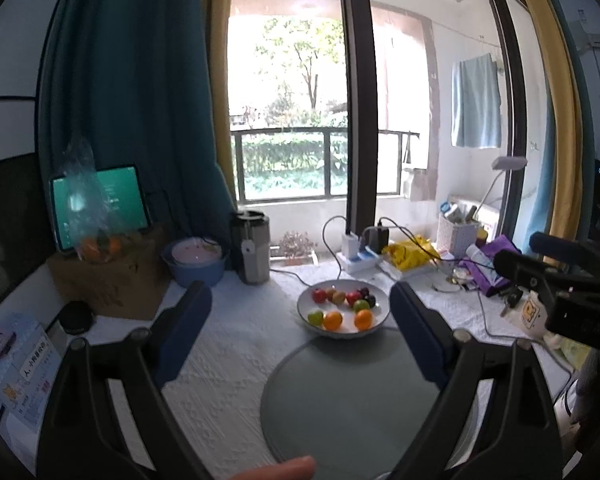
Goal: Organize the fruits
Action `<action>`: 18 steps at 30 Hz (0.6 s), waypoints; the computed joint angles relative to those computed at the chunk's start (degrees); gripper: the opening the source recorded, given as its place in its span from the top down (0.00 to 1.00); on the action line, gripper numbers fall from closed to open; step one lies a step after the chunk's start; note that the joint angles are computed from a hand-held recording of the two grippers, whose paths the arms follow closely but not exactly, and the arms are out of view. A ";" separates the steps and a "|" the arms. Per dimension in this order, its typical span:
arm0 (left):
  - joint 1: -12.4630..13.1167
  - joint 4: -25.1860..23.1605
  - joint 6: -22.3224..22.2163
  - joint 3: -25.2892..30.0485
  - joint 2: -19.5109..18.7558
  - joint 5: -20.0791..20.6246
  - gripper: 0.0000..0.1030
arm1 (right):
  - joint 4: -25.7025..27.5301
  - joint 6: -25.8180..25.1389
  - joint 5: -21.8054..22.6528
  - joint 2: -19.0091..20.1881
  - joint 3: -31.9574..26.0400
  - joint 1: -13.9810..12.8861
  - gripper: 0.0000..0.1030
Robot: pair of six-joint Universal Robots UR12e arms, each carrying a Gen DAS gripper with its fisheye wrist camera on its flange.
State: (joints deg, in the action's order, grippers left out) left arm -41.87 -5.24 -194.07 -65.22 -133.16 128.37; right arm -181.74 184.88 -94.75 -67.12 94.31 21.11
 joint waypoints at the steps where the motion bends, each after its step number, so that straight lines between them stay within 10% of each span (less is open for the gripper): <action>1: -0.03 0.20 0.17 -0.07 0.12 0.03 0.11 | -0.22 0.07 -0.40 -0.06 0.00 0.01 0.28; 18: 0.00 1.46 -0.73 -1.92 1.13 -0.08 0.11 | -1.25 0.64 -2.52 -0.67 0.74 0.19 0.26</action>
State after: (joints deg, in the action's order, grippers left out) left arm -41.87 -3.78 -194.81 -67.14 -132.03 128.29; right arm -182.99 185.52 -97.28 -67.79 95.05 21.30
